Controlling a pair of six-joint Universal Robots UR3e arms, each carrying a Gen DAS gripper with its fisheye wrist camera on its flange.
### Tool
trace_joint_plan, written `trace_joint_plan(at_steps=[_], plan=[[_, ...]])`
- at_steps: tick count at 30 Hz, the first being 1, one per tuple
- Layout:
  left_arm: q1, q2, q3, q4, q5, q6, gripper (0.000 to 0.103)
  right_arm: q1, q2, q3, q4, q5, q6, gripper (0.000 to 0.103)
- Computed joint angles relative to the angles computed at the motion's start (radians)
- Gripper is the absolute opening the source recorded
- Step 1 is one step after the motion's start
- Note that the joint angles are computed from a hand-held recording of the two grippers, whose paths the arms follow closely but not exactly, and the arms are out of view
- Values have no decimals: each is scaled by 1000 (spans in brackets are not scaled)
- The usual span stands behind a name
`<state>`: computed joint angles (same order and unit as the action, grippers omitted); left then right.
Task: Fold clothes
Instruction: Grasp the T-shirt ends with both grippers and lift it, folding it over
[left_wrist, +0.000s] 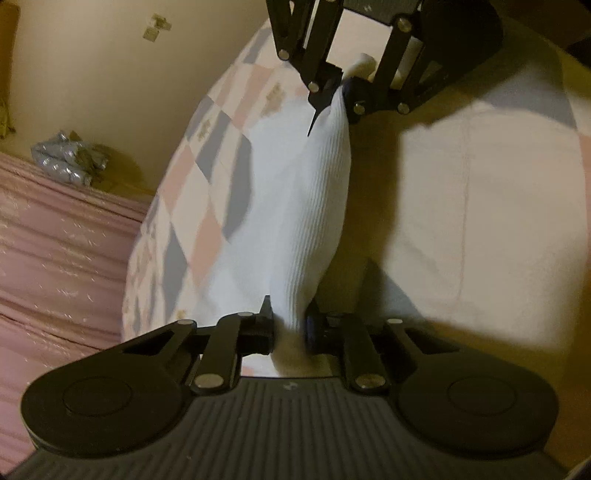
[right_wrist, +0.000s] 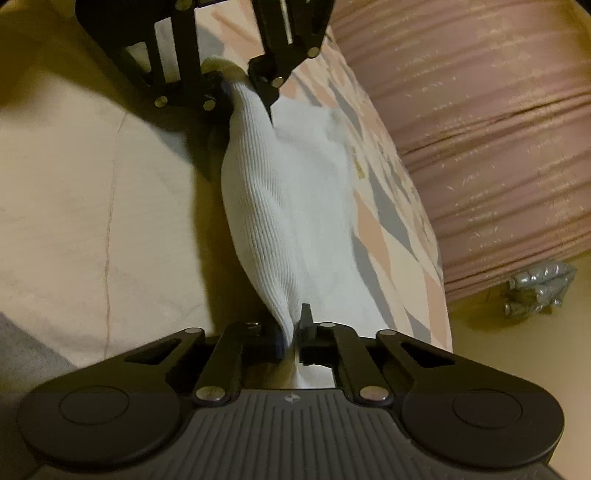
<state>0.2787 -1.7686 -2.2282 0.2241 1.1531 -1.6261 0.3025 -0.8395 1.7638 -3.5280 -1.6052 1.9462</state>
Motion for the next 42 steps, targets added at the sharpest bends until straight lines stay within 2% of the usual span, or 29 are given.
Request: trace_joint_plan(at_steps=[4,13,18,23,25,29,33,36,40,42], plan=[[44,117,19,-91,-88,13,13,-13,-87,40,1,7,22,2],[107,418,27,-414,-256,64,13,-21,-352,145,94,-27,66,2],[153,611,4,-633,-342,130,13,-20,-567,358,97,-61,82,2],[173,781,9,-837,-391,202,13,-11,-772,519,130,-99,99,2],[136,770,39,-846,-377,198,13,-5,-862,578,159,-115,109,2],[95,827,67,-956,-384,222,13,-12,-1048,686,241,-141,132,2],[-7,796,92,-944,-342,187,13,-47,-1279,758,420,-143,150,2],[-133,659,142,-836,-268,115,13,-120,-1459,776,600,-103,148,2],[-305,352,315,-670,-149,7,13,-377,-1674,773,845,98,70,2],[-374,173,471,-632,-101,-45,13,-489,-1645,750,865,183,29,2]])
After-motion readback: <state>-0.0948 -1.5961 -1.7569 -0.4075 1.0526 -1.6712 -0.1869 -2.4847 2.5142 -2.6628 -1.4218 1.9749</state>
